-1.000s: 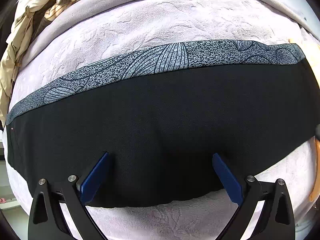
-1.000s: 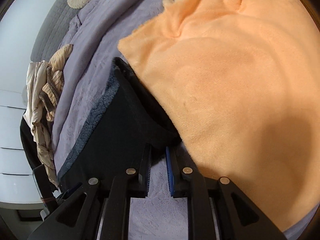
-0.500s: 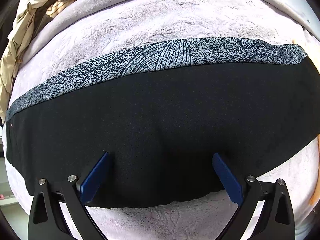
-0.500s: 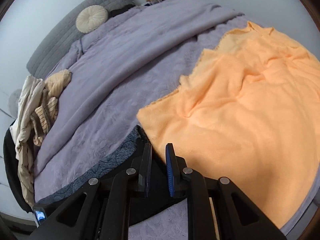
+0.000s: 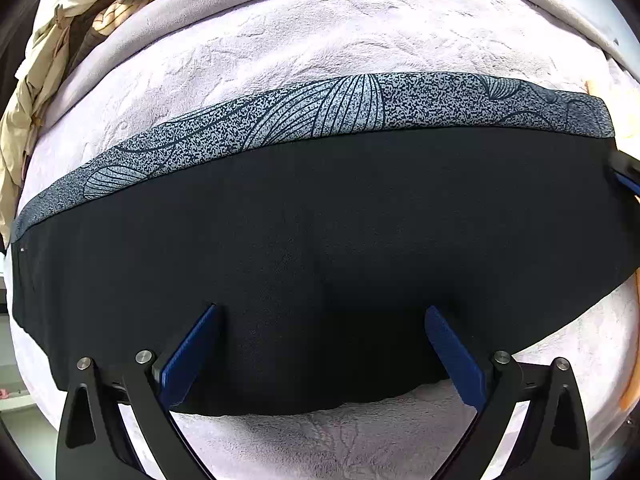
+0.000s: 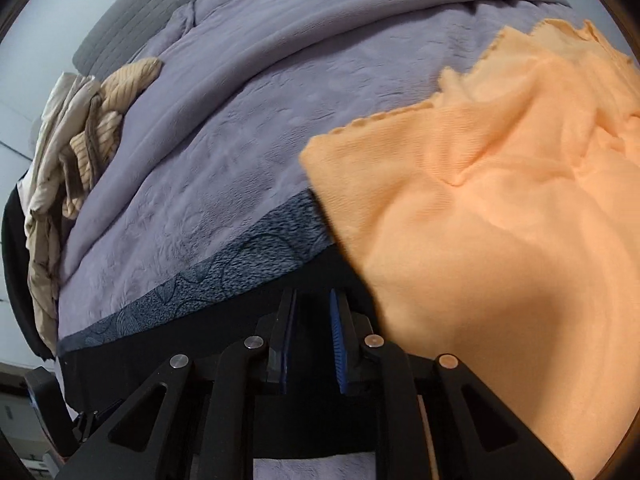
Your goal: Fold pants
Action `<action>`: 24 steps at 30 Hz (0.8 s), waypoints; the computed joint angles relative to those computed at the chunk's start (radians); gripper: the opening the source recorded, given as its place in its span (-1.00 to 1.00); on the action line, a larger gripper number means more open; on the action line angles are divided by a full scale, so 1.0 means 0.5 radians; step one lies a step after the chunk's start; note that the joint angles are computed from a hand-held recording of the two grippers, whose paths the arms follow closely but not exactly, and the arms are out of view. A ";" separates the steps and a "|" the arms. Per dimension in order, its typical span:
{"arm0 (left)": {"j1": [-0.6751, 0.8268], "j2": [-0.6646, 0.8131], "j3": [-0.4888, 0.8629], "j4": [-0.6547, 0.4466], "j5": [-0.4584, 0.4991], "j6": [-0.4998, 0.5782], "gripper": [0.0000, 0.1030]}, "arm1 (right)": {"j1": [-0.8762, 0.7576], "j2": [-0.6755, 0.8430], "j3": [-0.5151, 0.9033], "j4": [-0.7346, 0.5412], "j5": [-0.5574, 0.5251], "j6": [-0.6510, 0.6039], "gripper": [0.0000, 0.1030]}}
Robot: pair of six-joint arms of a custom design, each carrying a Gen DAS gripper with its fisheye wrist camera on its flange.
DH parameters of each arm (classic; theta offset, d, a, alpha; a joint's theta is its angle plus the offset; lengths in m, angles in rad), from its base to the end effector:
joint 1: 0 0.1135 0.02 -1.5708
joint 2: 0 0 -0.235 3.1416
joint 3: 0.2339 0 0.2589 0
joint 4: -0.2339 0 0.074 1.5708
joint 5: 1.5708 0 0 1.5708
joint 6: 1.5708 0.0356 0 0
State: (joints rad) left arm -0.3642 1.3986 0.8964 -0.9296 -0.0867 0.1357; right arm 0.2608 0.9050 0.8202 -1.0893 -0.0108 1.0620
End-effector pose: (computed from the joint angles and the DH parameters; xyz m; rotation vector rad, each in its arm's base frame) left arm 0.2296 -0.0842 0.1680 0.7313 2.9011 0.1052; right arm 0.1673 0.0450 0.2357 1.0942 2.5915 0.3593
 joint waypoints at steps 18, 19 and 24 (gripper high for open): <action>-0.010 -0.026 -0.032 0.013 -0.016 0.002 0.99 | 0.671 -0.407 0.153 -0.500 0.305 0.840 -0.42; -0.013 -0.027 -0.034 0.014 -0.016 -0.003 0.99 | 0.677 -0.409 0.163 -0.510 0.306 0.854 -0.39; -0.023 -0.032 -0.042 0.021 -0.018 -0.015 0.99 | 0.786 -0.448 0.139 -0.507 0.308 0.964 -0.39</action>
